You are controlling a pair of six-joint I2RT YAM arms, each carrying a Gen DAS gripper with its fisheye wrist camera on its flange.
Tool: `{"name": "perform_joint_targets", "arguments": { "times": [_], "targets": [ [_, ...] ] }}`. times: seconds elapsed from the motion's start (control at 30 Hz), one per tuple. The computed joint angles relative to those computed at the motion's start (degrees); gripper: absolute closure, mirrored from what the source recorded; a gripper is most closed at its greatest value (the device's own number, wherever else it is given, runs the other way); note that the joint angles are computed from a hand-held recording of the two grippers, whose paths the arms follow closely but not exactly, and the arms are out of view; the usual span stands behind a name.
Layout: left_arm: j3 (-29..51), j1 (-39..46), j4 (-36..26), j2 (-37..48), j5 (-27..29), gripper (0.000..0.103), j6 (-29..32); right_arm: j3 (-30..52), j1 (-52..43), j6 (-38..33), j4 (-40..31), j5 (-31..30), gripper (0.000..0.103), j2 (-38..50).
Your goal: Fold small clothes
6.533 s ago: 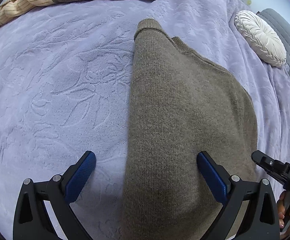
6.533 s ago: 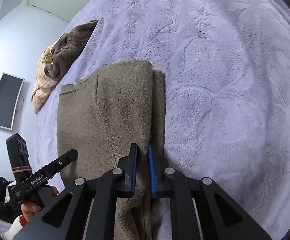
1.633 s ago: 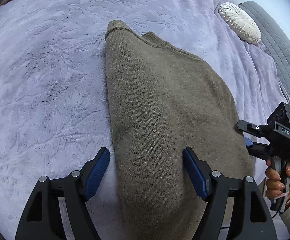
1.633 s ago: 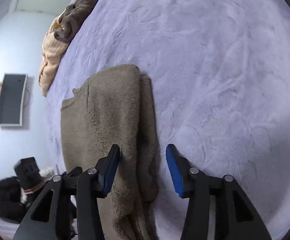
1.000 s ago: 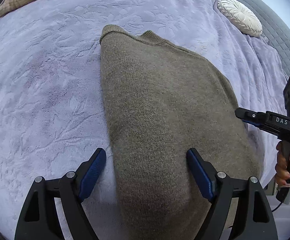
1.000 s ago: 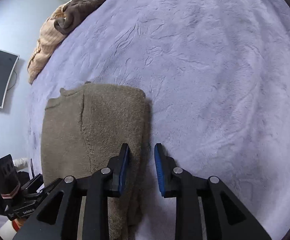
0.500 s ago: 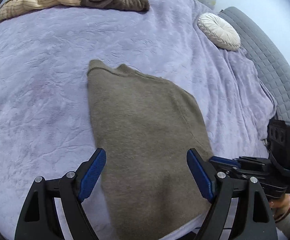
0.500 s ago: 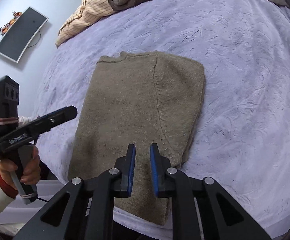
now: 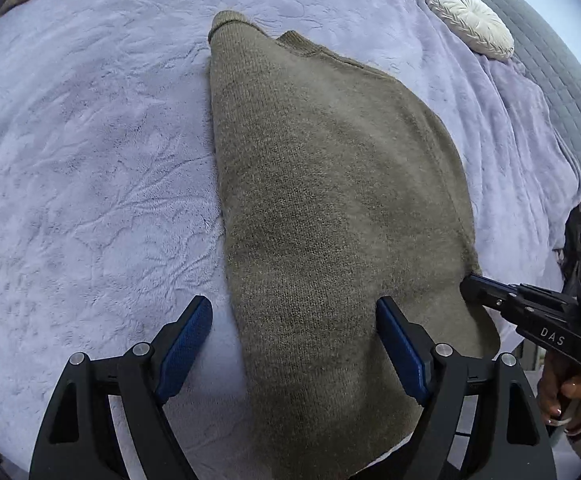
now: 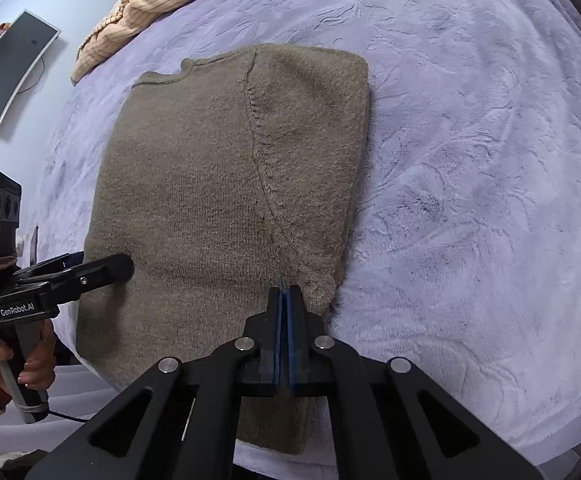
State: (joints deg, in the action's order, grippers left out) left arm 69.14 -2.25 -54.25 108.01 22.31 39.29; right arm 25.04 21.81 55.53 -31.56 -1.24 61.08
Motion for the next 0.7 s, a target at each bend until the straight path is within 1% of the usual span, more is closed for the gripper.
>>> {"name": "perform_joint_targets", "arguments": {
  "times": [0.13,0.23,0.27,0.3,0.4,0.53,0.7],
  "targets": [
    [1.51,0.16,-2.22,-1.11,-1.78,0.019,-0.79,1.75,-0.52,2.84,-3.57,-0.61,0.103,-1.07],
    [2.75,1.2,-4.09,-1.81,-2.64,0.019,-0.87,3.35,-1.93,3.8,-7.7,-1.24,0.103,-2.74],
    [3.14,1.36,-4.71,-2.03,-2.84,0.019,-1.14,3.91,-2.1,4.16,-9.29,-1.23,0.097,-3.12],
    [3.4,1.38,-5.11,-2.22,-3.08,0.019,-1.43,4.98,-2.2,4.57,-11.7,-0.88,0.096,-2.79],
    [3.78,1.35,-6.07,-3.22,-3.94,0.019,-2.07,6.32,-3.57,5.37,-15.58,-1.64,0.096,-3.02],
    [4.63,1.22,-7.52,-4.58,-4.66,0.019,-2.38,7.93,-4.81,7.51,-19.49,-2.98,0.096,-5.02],
    [5.77,1.1,-9.38,-5.76,-5.66,0.019,-2.88,12.42,-3.09,8.13,-22.07,-2.35,0.096,-2.31]
  ]
}}
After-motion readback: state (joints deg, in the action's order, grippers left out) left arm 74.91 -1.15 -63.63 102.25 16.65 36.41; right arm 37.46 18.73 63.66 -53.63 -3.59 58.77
